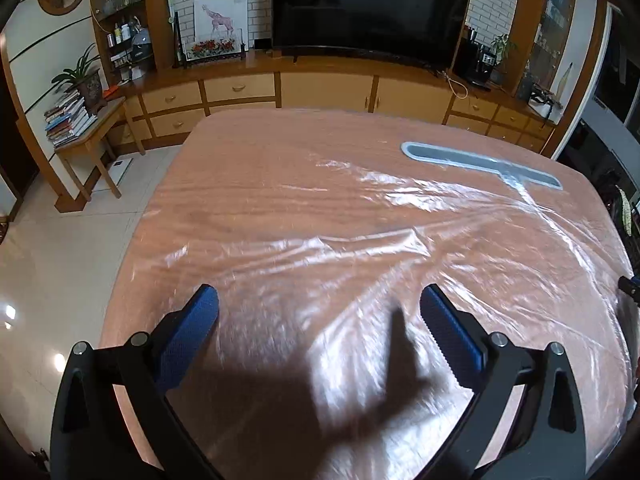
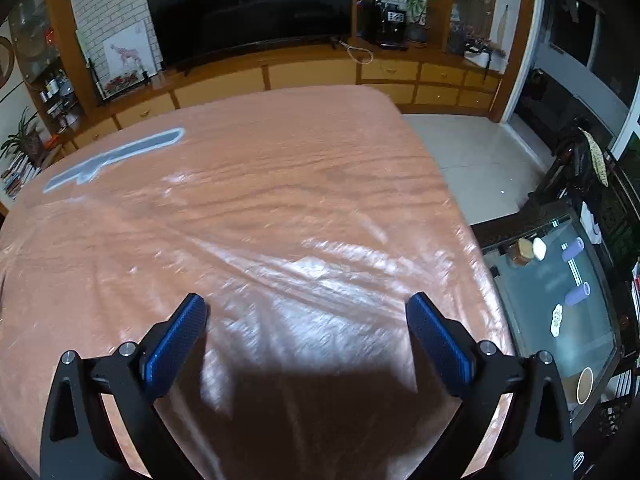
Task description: Collect trash
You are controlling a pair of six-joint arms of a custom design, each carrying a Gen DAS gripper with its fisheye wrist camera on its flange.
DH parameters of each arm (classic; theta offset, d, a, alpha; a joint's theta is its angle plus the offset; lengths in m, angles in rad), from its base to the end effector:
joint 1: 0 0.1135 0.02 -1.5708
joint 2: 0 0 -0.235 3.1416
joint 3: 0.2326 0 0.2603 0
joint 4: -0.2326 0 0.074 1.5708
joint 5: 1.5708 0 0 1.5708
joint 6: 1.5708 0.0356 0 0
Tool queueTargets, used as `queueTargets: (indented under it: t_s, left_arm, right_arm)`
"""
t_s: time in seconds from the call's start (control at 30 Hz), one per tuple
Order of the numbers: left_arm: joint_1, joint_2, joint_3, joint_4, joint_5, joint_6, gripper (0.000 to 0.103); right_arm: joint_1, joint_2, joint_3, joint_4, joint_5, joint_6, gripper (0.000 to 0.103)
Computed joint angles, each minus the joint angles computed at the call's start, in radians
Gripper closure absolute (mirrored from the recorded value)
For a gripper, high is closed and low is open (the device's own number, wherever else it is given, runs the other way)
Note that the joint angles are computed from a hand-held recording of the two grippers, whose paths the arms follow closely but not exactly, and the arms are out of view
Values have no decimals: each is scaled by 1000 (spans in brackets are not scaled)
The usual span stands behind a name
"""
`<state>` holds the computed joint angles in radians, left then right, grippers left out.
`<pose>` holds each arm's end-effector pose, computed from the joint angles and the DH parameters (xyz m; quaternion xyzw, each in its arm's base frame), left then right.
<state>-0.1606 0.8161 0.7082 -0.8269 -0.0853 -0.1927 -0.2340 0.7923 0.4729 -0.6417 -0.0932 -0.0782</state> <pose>0.1805 -0.0262 0.2290 -0.0286 0.9487 -0.0150 0.3146 0.1729 -0.0378 0.1685 0.0602 0.9511 -0.0027 0.3031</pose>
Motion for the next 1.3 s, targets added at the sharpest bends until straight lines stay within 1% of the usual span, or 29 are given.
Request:
queueTargets:
  t_s: [0.1, 0.2, 0.3, 0.4, 1.3]
  left_arm:
    - [28, 35, -5, 28, 11, 10, 2]
    - [39, 49, -14, 47, 11, 25, 2]
    - [37, 62, -8, 49, 9, 36, 2]
    - [11, 73, 0, 37, -26, 21, 2]
    - [29, 92, 9, 46, -17, 32, 1]
  right_arm:
    - [-7, 27, 1, 35, 18, -8, 4]
    - [3, 2, -14, 39, 38, 4, 4]
    - [-3, 18, -7, 46, 38, 0, 4]
    - [2, 20, -4, 46, 41, 3, 4]
    - [8, 14, -3, 39, 45, 8, 4]
